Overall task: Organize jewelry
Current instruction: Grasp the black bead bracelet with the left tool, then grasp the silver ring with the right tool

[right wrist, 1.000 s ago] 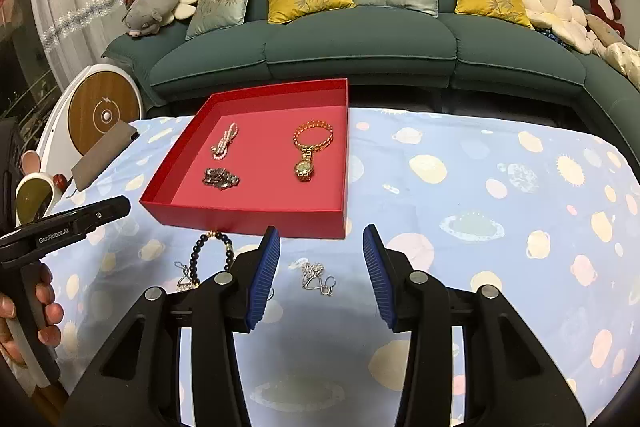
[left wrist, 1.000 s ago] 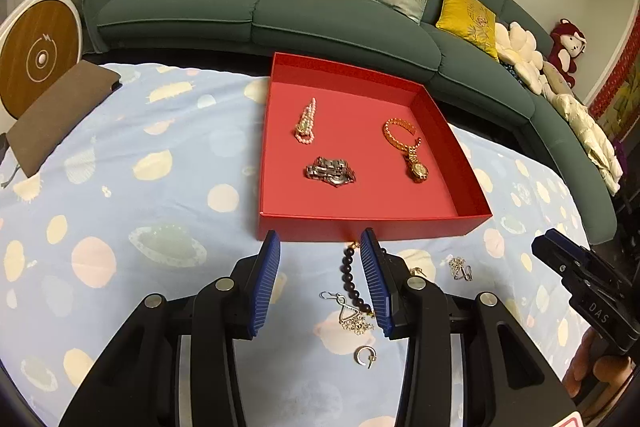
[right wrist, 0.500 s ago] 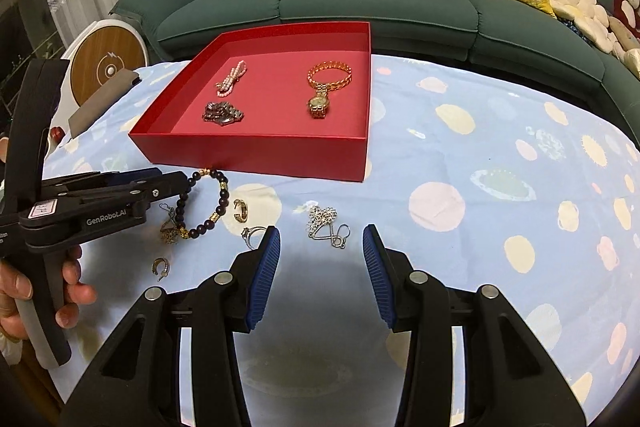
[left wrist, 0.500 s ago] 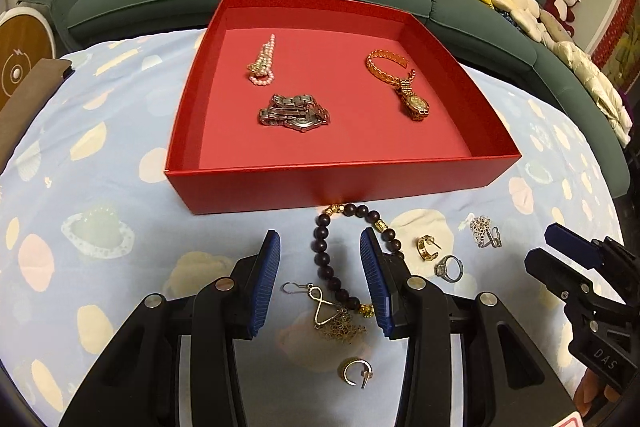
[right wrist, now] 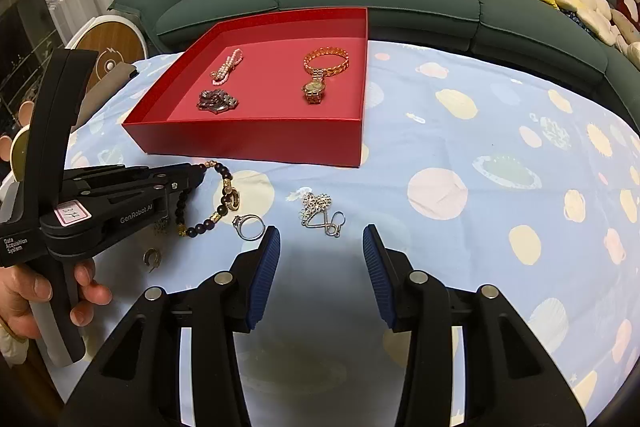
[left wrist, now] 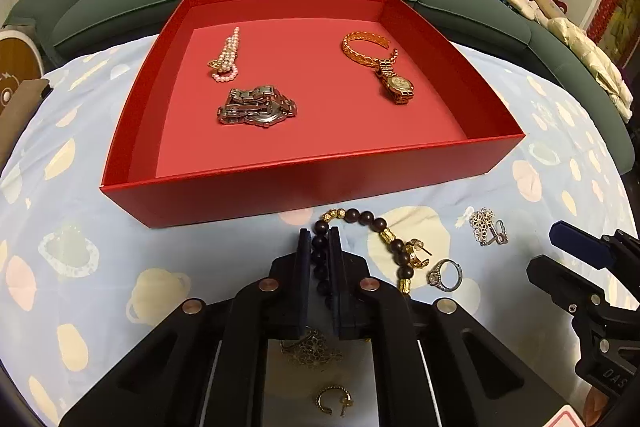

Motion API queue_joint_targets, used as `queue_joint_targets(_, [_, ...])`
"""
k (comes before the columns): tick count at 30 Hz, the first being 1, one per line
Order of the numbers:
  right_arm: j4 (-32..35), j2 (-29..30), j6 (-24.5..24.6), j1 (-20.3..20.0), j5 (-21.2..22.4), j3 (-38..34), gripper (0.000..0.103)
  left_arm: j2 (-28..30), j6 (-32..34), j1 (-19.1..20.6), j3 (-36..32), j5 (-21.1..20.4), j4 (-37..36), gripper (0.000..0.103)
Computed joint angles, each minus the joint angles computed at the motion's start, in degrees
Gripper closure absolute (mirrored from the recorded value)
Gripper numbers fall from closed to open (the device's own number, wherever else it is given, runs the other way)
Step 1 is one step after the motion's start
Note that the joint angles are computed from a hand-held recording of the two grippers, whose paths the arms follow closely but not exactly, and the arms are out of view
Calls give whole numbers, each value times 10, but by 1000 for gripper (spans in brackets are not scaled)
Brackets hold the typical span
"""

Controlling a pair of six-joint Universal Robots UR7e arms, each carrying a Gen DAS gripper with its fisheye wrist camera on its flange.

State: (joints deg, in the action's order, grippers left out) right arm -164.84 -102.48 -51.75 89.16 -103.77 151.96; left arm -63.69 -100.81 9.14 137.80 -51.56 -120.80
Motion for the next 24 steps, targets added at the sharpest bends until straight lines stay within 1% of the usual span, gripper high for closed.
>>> queue_joint_targets(5, [13,-8,-5,0,2,3,61,-4,2,-13,-3,2,9,98])
queue_joint_targets(11, [24,1,-8,10,2,12,61,-34,-30,-48,-7,9,55,98])
queue_joint_targets(19, [-20,60,-4,26,-8,21,62,-81,-80,-81,3,-7,110,98])
queue_joint_targets(21, [-39,79,-1,31,-9,22,64,-92,-93,-90,4,-9,131,98])
queue_joint_targets(22, [-46,87,1,33,-9,22,66,-96,-97,-93,3,-9,141,98])
queue_joint_targets(24, [-58,104,5,37,-11,22,68,-106,-103,-99,8,-11,147,98])
